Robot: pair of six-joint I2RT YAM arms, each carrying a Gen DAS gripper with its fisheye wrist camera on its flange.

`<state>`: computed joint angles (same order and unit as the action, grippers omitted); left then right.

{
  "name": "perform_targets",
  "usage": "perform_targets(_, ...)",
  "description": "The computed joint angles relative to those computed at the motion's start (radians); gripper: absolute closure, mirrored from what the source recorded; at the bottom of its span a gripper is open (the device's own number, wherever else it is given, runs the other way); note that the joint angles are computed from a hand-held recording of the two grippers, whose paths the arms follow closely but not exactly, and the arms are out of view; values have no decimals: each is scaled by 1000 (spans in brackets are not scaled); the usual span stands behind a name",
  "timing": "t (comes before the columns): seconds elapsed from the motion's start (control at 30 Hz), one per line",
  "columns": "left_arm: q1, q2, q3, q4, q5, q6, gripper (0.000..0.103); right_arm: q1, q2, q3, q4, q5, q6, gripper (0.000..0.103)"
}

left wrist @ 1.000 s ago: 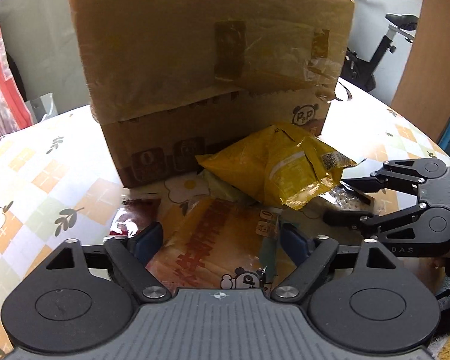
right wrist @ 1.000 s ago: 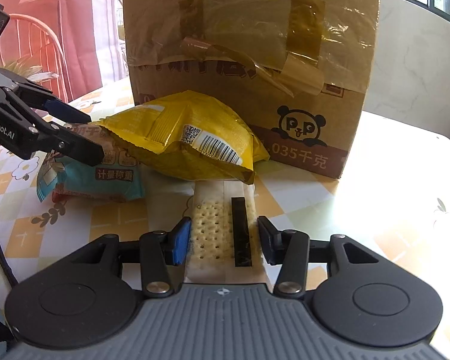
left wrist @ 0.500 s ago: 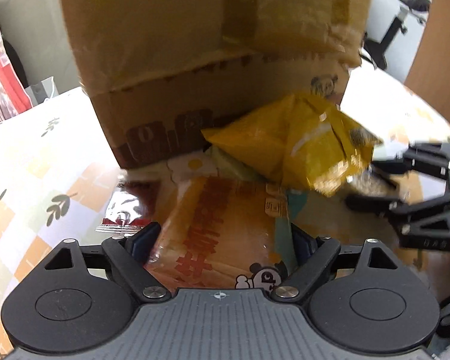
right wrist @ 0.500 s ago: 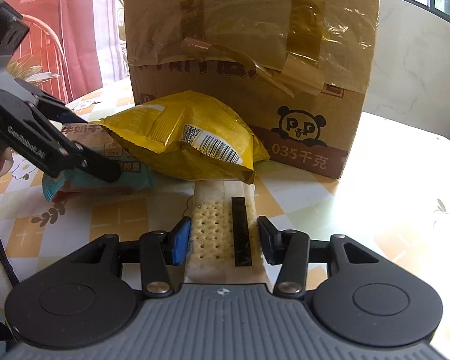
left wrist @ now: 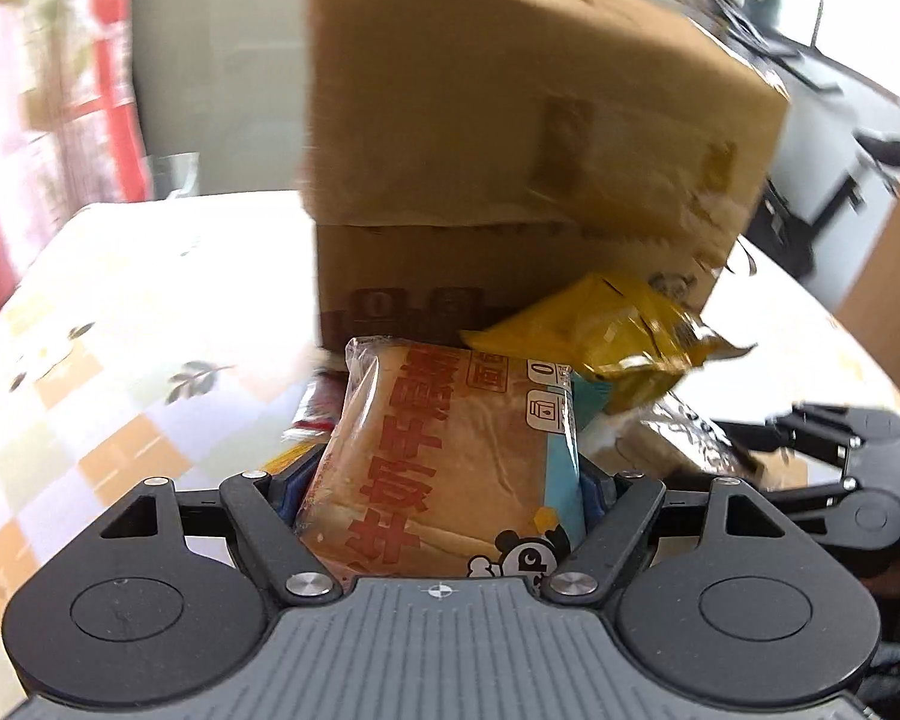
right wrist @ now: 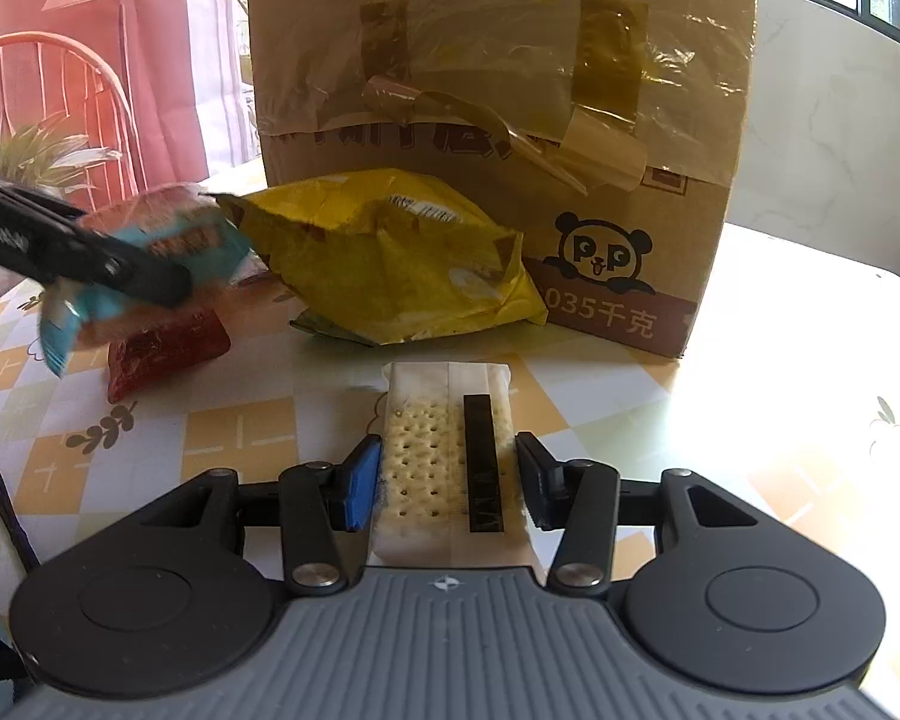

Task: Organize snacks
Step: 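Lift the bread packet with the left tool while the right tool lifts the cracker, then carry both held snacks over the open box and open both tools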

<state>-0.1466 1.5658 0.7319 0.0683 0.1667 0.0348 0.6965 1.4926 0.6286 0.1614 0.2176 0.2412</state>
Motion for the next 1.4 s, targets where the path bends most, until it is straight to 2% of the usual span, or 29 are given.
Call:
perform_targets(0.13, 19, -45, -34, 1, -11, -71, 23, 0, 1, 1, -1, 0, 2, 53)
perform_targets(0.33, 41, -119, -57, -19, -14, -78, 23, -12, -26, 15, -69, -26, 4, 54)
perform_targets(0.43, 58, -134, -67, -9, 2, -85, 23, -32, -79, -2, -128, -30, -3, 54)
perform_targets(0.67, 64, -141, -52, 12, 9, -95, 23, -139, -250, -75, -197, -23, 92, 55)
perform_targets(0.87, 81, -220, 4, 4, 26, -106, 23, -169, -387, -25, -213, 8, 52, 54)
perform_targets(1.0, 65, -257, 90, -12, 44, -62, 23, -174, -418, 71, -202, -38, -41, 55)
perform_targets(1.13, 34, -202, 232, -7, 43, -46, 22, -193, -359, 222, -186, -106, -129, 54)
perform_targets(1.27, -10, -53, 425, -7, 21, -36, 22, -235, -199, 407, -157, -179, -179, 55)
perform_targets(1.4, -60, 143, 671, -99, -44, -32, 22, -257, 56, 668, -205, -203, -122, 55)
